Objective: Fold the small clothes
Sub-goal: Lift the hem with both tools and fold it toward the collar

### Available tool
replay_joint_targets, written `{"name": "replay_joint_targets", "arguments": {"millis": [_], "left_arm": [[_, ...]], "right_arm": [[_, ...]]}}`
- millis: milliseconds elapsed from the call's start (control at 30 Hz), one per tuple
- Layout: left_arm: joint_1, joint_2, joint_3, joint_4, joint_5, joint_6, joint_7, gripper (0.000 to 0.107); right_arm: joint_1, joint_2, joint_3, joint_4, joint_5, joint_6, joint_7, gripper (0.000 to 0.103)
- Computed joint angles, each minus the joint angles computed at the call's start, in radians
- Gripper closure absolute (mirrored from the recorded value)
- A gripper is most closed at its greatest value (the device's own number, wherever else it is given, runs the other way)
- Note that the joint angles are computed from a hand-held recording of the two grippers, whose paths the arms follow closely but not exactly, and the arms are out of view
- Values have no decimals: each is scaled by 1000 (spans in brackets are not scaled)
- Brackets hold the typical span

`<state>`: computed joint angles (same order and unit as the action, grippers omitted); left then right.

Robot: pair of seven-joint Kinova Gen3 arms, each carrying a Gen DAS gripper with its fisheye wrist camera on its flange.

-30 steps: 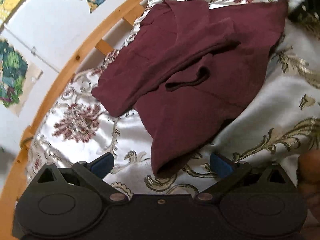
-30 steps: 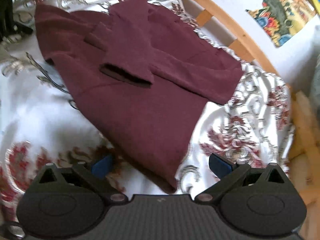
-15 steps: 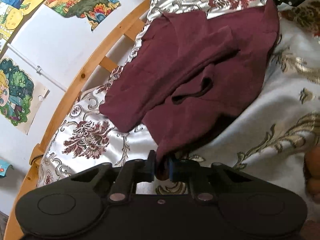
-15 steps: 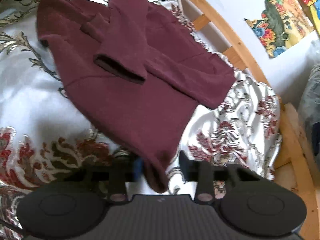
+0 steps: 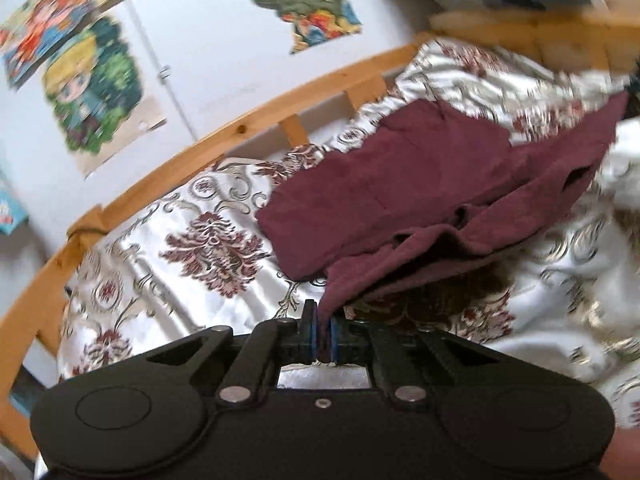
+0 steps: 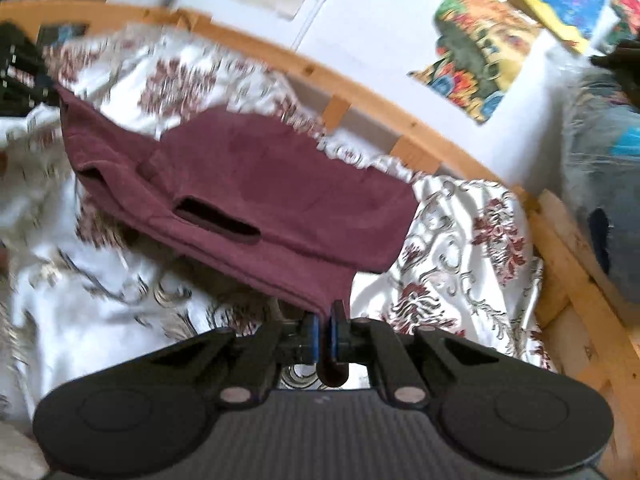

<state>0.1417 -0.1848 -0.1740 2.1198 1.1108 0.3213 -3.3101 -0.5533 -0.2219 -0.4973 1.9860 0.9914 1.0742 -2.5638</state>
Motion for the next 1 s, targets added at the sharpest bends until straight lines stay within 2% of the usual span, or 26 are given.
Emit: {"name": "replay_joint_targets", "arguments": {"millis": [67, 100, 233, 400, 500, 567, 600, 700, 800, 867, 933, 1000], "left_arm": [[-54, -40, 0, -11, -65, 81, 81, 102], [-56, -57, -23, -20, -100, 122, 122, 102], [-13, -130, -131, -66, -251, 269, 285, 102], [157, -202, -250, -110, -442, 313, 488, 102], [262, -204, -281, -131, -550, 274, 610, 102], [311, -173, -276, -154, -612, 227, 691, 102], [308, -151, -261, -172, -631, 220, 732, 102], [242, -53, -180, -266, -662, 232, 854, 102], [161, 53, -84, -378, -717, 243, 976, 102], [196, 129, -100, -462, -774, 250, 1057, 102], [286, 211, -168, -541, -831, 246, 1139, 102], [379, 287, -246, -611, -886, 245, 1220, 102]], "right_arm": [[-10, -39, -8, -14, -40, 17, 20, 96], [-12, -62, -15, -24, -69, 26, 38, 96], [3, -125, -130, -58, -126, 112, 66, 96], [63, -181, -242, -95, -173, 171, 51, 96], [118, -183, -269, -95, -166, 155, 49, 96], [160, -178, -263, -70, -142, 104, 31, 96], [173, -170, -248, -55, -119, 77, 15, 96], [154, -125, -168, -16, -8, 21, -74, 96], [249, -70, -150, 7, 114, -70, -156, 96], [316, -20, -155, 7, 196, -114, -231, 96], [346, 42, -136, -9, 273, -138, -313, 96], [328, 123, -95, -34, 352, -126, -378, 96]]}}
